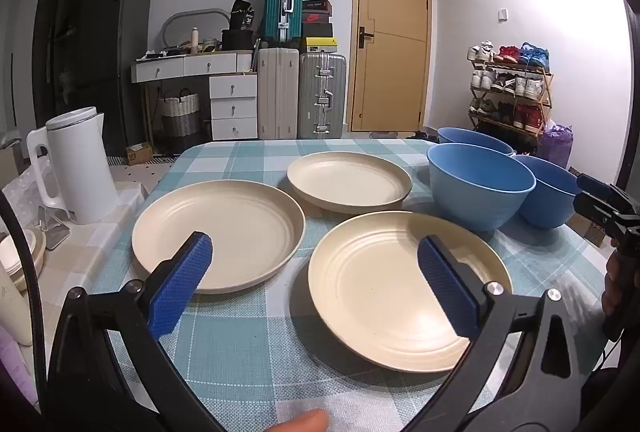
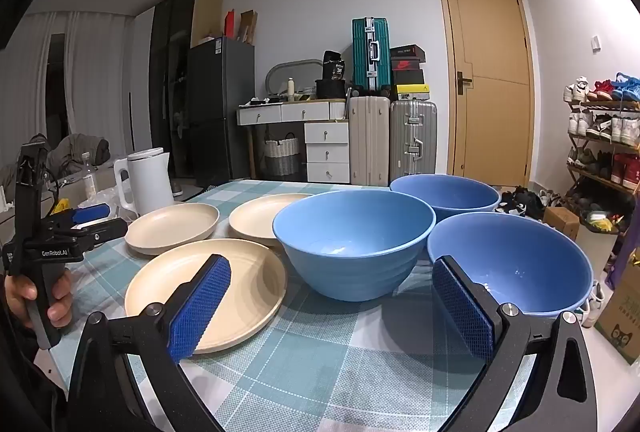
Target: Organize plates and bowls
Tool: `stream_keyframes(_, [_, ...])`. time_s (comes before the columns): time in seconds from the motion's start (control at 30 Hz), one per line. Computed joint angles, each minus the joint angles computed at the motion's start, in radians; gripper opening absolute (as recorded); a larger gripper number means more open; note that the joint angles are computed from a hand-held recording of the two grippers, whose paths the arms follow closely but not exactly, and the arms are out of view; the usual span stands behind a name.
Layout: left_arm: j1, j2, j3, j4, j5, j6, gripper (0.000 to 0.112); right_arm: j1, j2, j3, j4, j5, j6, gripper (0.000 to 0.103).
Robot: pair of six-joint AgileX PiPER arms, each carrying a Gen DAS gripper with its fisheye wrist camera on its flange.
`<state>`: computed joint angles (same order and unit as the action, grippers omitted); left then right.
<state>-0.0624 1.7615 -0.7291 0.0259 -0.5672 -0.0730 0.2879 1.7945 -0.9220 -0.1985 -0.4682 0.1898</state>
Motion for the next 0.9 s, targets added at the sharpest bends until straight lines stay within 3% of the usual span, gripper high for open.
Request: stream_keyframes(0.9, [-0.001, -0.004, -0.007, -0.005, 0.027, 0.007, 0.103, -0.004, -0.003, 0.0, -0.012, 0.005, 0.009, 0.103])
